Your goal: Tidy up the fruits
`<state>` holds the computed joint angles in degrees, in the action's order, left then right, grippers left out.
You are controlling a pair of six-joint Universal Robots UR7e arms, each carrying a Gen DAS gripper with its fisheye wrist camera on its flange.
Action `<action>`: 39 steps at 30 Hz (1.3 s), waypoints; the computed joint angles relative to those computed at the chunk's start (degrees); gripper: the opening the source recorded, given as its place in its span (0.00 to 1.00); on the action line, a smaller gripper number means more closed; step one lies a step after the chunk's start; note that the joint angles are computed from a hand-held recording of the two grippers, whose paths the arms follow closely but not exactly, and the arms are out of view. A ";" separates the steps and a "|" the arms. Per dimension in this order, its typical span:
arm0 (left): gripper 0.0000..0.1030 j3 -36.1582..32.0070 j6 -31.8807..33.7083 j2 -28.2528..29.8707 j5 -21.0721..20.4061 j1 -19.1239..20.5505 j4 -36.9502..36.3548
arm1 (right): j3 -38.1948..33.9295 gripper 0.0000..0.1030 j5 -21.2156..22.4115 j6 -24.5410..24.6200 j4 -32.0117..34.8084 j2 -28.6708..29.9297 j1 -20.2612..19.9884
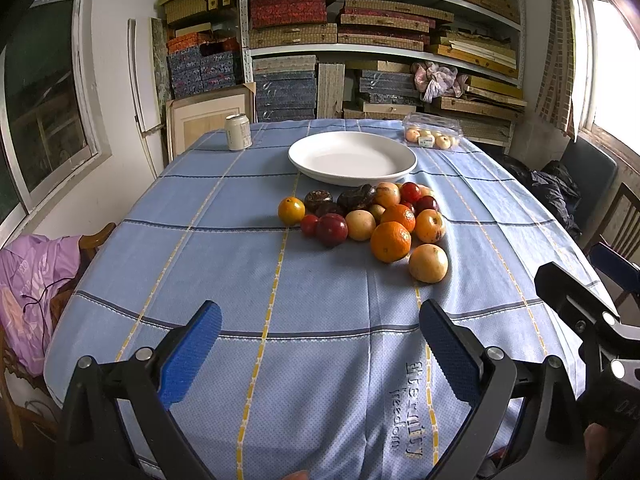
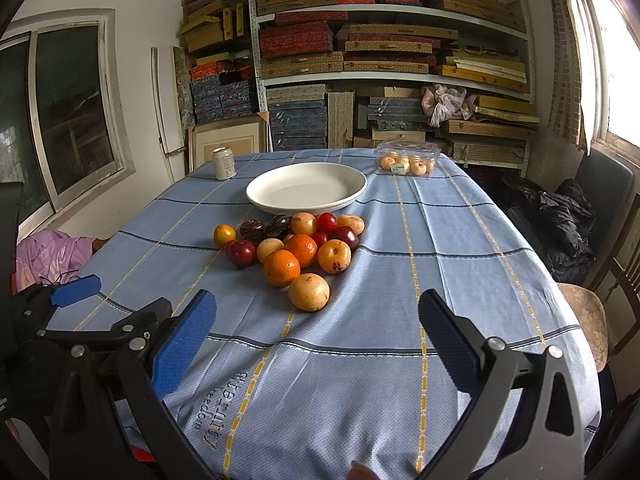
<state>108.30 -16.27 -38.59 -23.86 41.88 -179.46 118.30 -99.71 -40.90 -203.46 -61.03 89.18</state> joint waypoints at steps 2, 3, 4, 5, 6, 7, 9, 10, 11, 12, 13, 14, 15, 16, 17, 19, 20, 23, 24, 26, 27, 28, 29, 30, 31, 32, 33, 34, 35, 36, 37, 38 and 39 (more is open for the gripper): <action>0.97 0.02 -0.04 -0.06 -0.12 0.04 0.02 | 0.00 0.96 0.00 0.00 0.00 0.00 0.00; 0.97 0.18 0.03 -0.15 -0.11 0.04 -0.09 | 0.01 0.96 -0.01 -0.01 -0.02 0.01 0.01; 0.97 0.01 -0.05 -0.05 -0.07 0.04 0.06 | 0.02 0.96 -0.05 -0.01 -0.05 0.02 0.02; 0.97 0.07 -0.02 -0.09 -0.04 0.05 0.01 | 0.02 0.96 -0.05 -0.01 -0.05 0.02 0.02; 0.97 -0.04 -0.18 -0.07 -0.09 0.06 0.23 | 0.04 0.96 -0.01 0.01 0.00 -0.01 0.02; 0.97 0.02 -0.24 -0.15 -0.14 0.07 0.30 | 0.05 0.96 -0.04 0.00 -0.03 0.00 0.03; 0.97 0.13 -0.27 -0.22 -0.16 0.07 0.31 | 0.07 0.96 -0.03 -0.01 -0.06 0.01 0.05; 0.97 0.00 -0.26 -0.13 -0.18 0.07 0.35 | 0.08 0.96 -0.05 -0.03 -0.09 0.02 0.06; 0.97 -0.02 -0.28 -0.12 -0.20 0.07 0.37 | 0.08 0.96 -0.05 -0.03 -0.09 0.02 0.06; 0.97 0.09 -0.22 -0.20 -0.22 0.09 0.31 | 0.09 0.96 -0.09 0.00 -0.07 0.02 0.07; 0.97 -0.02 -0.32 -0.11 -0.14 0.07 0.43 | 0.09 0.96 -0.06 0.03 -0.05 0.01 0.05; 0.97 0.05 -0.30 -0.16 -0.15 0.08 0.38 | 0.09 0.96 -0.02 0.01 -0.08 0.03 0.03; 0.97 0.11 -0.36 -0.23 -0.21 0.11 0.43 | 0.08 0.96 -0.03 0.03 -0.06 0.03 0.02; 0.97 -0.02 -0.48 -0.17 -0.22 0.09 0.60 | 0.08 0.96 -0.04 -0.03 -0.12 0.07 0.01; 0.97 -0.19 -0.17 0.44 -0.24 0.34 -0.15 | 0.09 0.96 -0.05 -0.01 -0.14 0.07 0.00; 0.97 -0.04 -0.42 0.43 -0.21 0.30 -0.07 | 0.07 0.96 0.01 0.00 -0.22 0.13 -0.04; 0.97 0.05 -0.49 0.41 -0.26 0.32 -0.07 | 0.06 0.96 -0.01 0.02 -0.19 0.15 -0.04; 0.97 0.32 -0.73 0.54 -0.25 0.32 -0.23 | 0.06 0.96 0.07 -0.07 -0.21 0.17 -0.10; 0.97 0.46 -0.85 0.64 -0.22 0.33 -0.33 | 0.06 0.96 0.09 -0.04 -0.21 0.18 -0.12; 0.97 0.56 -0.95 0.74 -0.27 0.36 -0.35 | 0.05 0.96 0.11 -0.03 -0.20 0.20 -0.16; 0.97 0.71 -1.09 0.79 -0.26 0.34 -0.40 | 0.05 0.96 0.11 -0.05 -0.22 0.21 -0.18; 0.97 0.68 -1.29 0.89 -0.24 0.30 -0.22 | 0.06 0.96 0.19 -0.07 -0.25 0.22 -0.22; 0.97 0.61 -1.38 0.97 -0.25 0.34 -0.10 | 0.04 0.96 0.18 -0.05 -0.22 0.24 -0.24; 0.97 0.64 -1.56 0.97 -0.22 0.32 0.06 | 0.02 0.96 0.18 -0.05 -0.16 0.24 -0.26; 0.97 0.71 -1.65 0.96 -0.25 0.31 0.09 | 0.02 0.96 0.18 -0.06 -0.14 0.25 -0.28; 0.97 0.64 -1.64 0.92 -0.29 0.35 0.18 | 0.01 0.96 0.15 0.00 -0.06 0.25 -0.28; 0.97 0.80 -1.90 0.94 -0.30 0.30 0.21 | -0.03 0.96 0.07 0.05 0.15 0.18 -0.25; 0.97 0.27 -1.91 1.12 -0.42 0.49 0.58 | -0.02 0.96 0.03 0.04 0.27 0.12 -0.28; 0.97 0.19 -2.11 1.15 -0.47 0.53 0.84 | 0.17 0.96 0.09 -0.01 0.12 0.15 -0.41; 0.97 -0.07 -2.31 1.11 -0.58 0.62 1.36 | 0.18 0.96 0.27 -0.11 -0.45 0.70 -0.64; 0.97 -0.10 -2.58 1.06 -0.62 0.63 1.71 | 0.30 0.96 0.29 -0.09 -0.54 0.69 -0.65; 0.97 -0.06 -2.81 1.09 -0.65 0.62 1.88 | 0.30 0.96 0.29 -0.09 -0.54 0.69 -0.65; 0.97 -0.04 -3.04 1.09 -0.71 0.62 2.09 | 0.27 0.96 0.28 -0.09 -0.48 0.68 -0.65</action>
<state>108.26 -19.31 -37.50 -24.57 42.50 -177.37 118.57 -99.43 -40.99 -203.94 -60.35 88.53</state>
